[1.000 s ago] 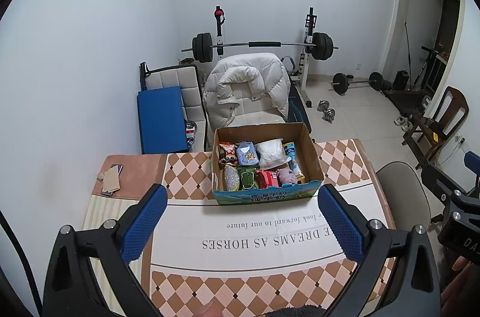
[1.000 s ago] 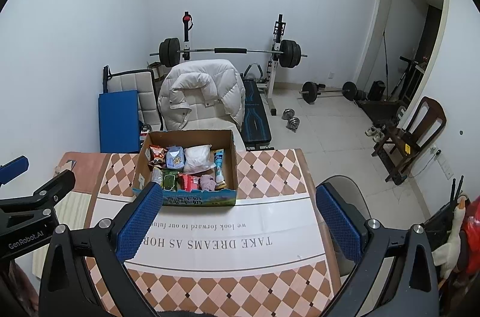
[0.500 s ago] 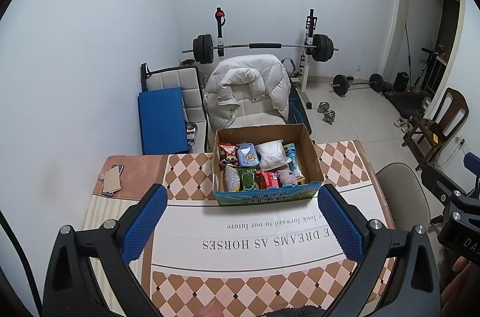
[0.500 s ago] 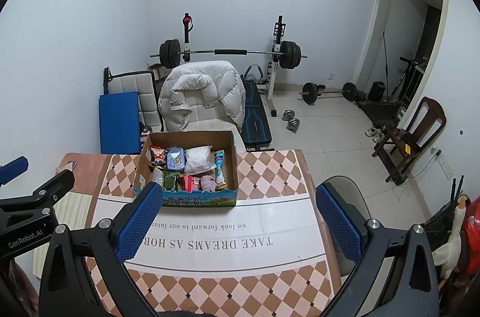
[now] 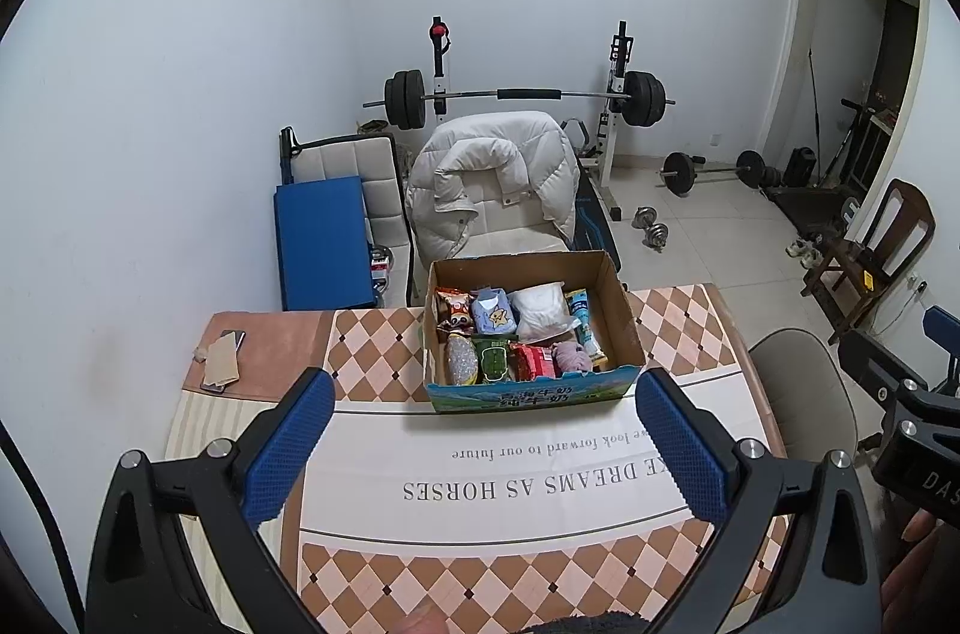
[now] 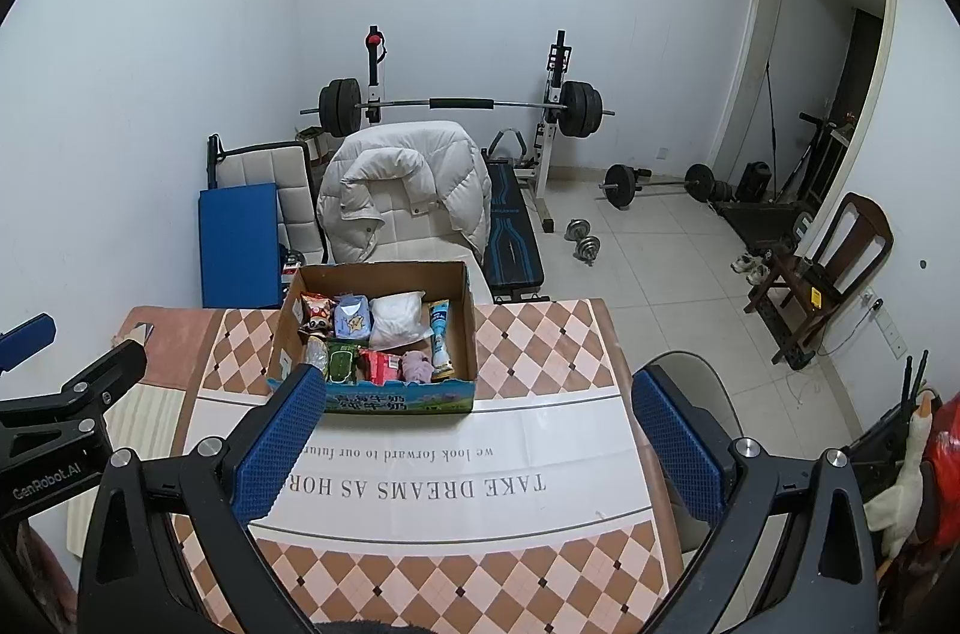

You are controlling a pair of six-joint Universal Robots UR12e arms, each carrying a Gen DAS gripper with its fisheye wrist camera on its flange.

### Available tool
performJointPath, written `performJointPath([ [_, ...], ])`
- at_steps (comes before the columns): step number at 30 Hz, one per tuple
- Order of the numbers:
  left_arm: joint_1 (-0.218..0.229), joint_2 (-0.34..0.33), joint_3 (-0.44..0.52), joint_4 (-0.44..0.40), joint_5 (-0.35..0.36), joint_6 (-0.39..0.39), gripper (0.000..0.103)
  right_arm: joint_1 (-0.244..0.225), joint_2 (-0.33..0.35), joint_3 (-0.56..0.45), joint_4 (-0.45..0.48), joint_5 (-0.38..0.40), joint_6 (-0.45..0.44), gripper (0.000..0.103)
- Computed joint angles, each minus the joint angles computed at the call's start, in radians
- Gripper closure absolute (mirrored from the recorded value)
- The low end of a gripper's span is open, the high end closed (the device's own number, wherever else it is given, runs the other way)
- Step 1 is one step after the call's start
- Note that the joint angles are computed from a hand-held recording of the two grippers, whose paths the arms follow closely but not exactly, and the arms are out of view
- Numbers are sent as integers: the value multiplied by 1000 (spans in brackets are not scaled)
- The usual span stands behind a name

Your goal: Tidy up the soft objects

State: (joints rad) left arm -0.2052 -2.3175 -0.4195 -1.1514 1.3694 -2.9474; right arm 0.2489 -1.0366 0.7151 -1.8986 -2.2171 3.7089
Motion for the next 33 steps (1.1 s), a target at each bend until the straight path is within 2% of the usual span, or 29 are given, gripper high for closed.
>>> performJointPath([
  [33, 3, 6, -13, 5, -3, -2, 0, 1, 5, -13, 14, -7, 10, 0],
])
